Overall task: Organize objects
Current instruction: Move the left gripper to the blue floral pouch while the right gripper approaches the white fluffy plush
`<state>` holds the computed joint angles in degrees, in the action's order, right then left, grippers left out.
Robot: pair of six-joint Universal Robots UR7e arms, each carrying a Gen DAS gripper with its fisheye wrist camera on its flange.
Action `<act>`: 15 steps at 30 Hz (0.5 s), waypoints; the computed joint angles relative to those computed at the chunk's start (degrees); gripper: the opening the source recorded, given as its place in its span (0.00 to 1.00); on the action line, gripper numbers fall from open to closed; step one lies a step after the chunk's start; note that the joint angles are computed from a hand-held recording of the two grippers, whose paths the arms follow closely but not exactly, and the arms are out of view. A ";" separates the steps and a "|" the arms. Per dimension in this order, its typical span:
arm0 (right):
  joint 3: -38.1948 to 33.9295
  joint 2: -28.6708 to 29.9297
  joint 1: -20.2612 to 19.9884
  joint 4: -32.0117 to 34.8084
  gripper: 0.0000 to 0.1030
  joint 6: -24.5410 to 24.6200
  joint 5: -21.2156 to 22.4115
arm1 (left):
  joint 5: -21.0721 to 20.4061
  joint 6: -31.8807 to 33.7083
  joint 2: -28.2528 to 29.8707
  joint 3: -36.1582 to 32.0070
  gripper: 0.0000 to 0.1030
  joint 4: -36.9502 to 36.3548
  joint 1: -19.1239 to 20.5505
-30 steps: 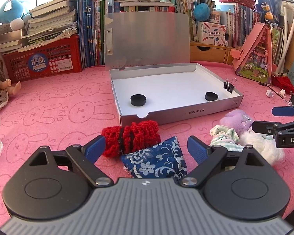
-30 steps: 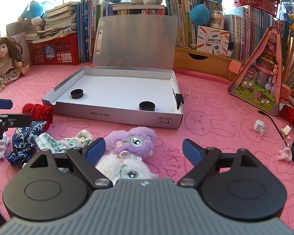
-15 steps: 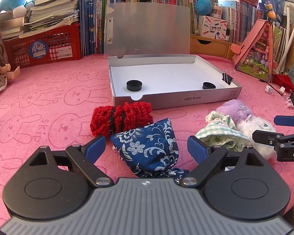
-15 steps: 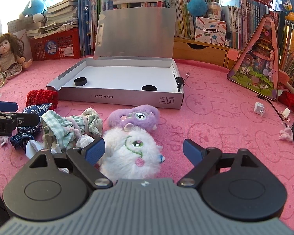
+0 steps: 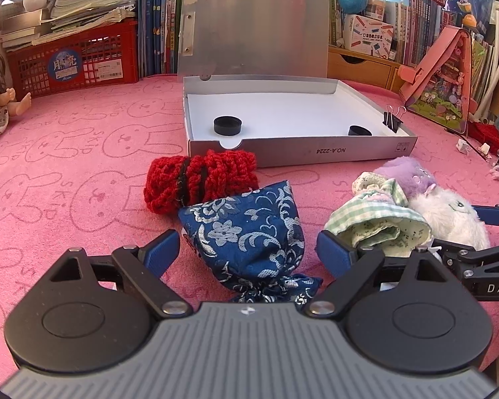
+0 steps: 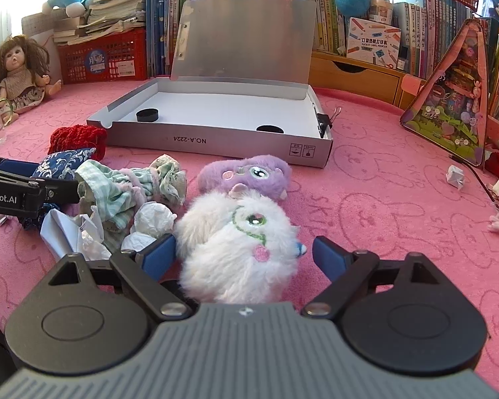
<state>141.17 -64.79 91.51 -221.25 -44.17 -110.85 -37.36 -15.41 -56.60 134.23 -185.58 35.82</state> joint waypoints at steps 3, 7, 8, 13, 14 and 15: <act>-0.03 0.64 -0.27 -0.65 0.91 -0.06 0.12 | -0.19 -0.24 0.30 -0.07 0.89 0.13 0.34; 0.02 0.06 -0.98 0.83 0.92 1.60 0.62 | -0.05 0.11 0.98 0.02 0.89 -0.81 0.58; 0.14 0.24 -1.18 0.40 0.93 1.50 0.88 | -0.01 0.37 1.12 0.04 0.89 -1.21 0.60; 0.14 1.38 -0.86 -1.50 0.93 0.16 0.67 | -2.27 0.83 0.96 0.35 0.89 -4.25 1.30; 0.03 1.33 -0.80 -1.20 0.93 0.28 0.61 | -2.62 0.75 0.86 0.34 0.89 -4.49 1.44; -0.04 1.19 -0.73 -0.76 0.93 0.41 0.57 | -3.04 0.59 0.68 0.35 0.89 -4.56 1.59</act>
<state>141.14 -63.60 90.78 -222.01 -43.76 -110.29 -40.40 -14.82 -55.92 134.59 -190.14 37.41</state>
